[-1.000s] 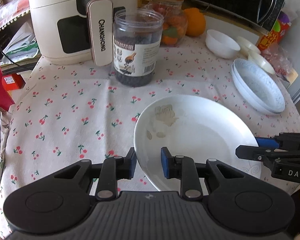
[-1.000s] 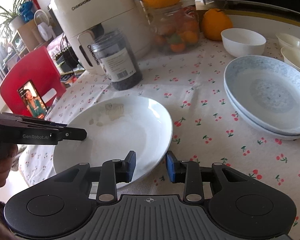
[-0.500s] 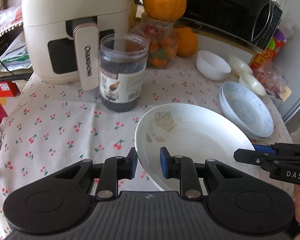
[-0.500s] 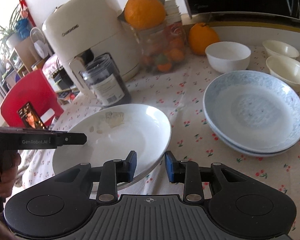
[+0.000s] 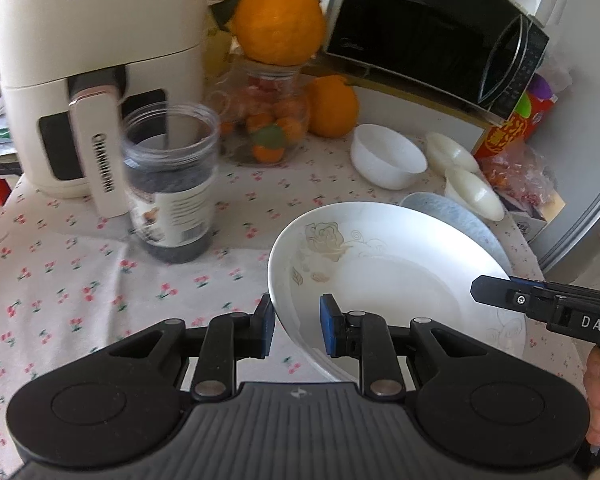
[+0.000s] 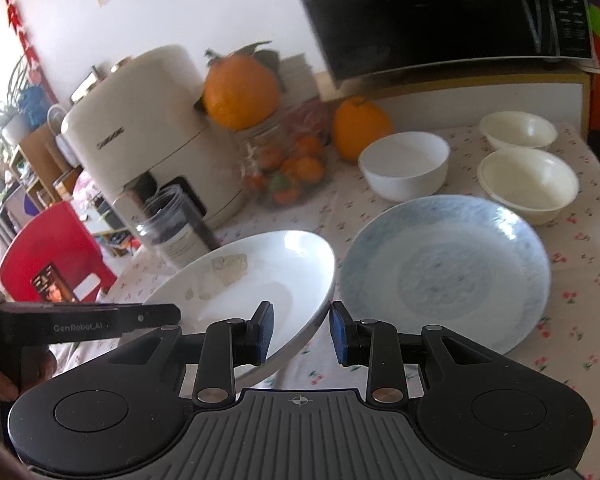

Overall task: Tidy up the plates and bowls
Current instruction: 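Carry the white plate with both grippers and lower it onto the blue-patterned plates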

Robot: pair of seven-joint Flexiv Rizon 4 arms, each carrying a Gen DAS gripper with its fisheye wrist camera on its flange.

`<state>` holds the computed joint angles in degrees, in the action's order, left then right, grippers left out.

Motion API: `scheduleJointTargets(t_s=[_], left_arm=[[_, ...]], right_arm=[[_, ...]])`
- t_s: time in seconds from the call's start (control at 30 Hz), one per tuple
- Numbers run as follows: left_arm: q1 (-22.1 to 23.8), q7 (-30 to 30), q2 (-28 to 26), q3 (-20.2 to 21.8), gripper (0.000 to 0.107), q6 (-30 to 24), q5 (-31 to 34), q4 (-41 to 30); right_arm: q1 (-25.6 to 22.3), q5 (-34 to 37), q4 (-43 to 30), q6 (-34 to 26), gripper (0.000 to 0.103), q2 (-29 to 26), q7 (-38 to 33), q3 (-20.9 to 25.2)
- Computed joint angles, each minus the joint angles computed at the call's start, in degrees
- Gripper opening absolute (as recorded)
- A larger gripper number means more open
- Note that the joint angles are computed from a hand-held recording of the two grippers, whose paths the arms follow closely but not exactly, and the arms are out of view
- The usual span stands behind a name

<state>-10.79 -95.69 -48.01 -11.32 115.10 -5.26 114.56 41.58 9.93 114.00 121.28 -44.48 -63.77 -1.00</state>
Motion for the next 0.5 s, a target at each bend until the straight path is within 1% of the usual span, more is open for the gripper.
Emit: scheduleJointTargets(t_s=[0.3,0.5], left_arm=[[-4.86,1.32,-2.23,1.42,0.022,-4.05,-3.55,-6.47],[-9.09,2.82,-3.99,3.62,0.022,-7.33,-6.06,-11.54]], right_arm=[[-2.85,0.31,1.38,0.02,0.03,0.37,0.71,-0.31],[-3.81,1.38,1.9,-0.83,0.03,0.12,1.45,-1.52]])
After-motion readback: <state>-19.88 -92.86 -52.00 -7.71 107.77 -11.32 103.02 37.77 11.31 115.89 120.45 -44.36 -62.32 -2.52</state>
